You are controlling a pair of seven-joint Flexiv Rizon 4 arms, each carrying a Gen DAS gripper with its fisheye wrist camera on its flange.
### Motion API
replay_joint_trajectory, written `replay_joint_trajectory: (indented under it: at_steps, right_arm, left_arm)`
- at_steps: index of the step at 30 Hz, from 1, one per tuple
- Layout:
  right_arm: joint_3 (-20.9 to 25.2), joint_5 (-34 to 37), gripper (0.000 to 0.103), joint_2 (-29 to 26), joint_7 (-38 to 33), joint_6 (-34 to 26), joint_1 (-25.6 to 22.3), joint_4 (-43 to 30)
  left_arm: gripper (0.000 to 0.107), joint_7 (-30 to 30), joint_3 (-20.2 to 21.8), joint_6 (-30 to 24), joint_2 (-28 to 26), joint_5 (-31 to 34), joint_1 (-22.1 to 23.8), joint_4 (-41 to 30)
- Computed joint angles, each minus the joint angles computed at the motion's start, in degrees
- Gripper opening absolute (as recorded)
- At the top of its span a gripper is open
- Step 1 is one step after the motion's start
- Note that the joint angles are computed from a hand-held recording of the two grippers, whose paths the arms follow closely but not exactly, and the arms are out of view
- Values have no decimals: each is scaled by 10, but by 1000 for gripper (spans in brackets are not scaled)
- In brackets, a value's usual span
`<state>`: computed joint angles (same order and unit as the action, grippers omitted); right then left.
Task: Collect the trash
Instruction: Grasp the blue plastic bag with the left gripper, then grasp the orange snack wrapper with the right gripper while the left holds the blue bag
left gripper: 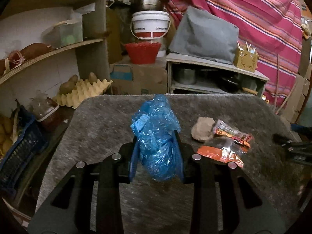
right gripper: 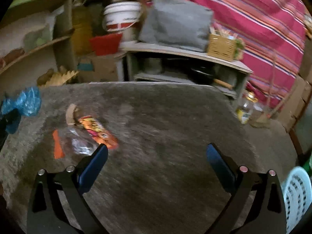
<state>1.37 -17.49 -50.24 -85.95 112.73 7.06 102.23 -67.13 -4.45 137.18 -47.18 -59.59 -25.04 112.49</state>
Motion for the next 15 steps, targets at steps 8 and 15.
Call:
replay_joint_trajectory:
  at_steps: [8, 15]
  right_arm:
    - [10, -28, 99, -30, -16, -93, 25, -74]
    - [-40, -22, 98, -38, -43, -91, 80, -69]
  left_arm:
    - [31, -74, 3, -11, 16, 52, 33, 29]
    - [31, -84, 17, -22, 11, 65, 25, 19]
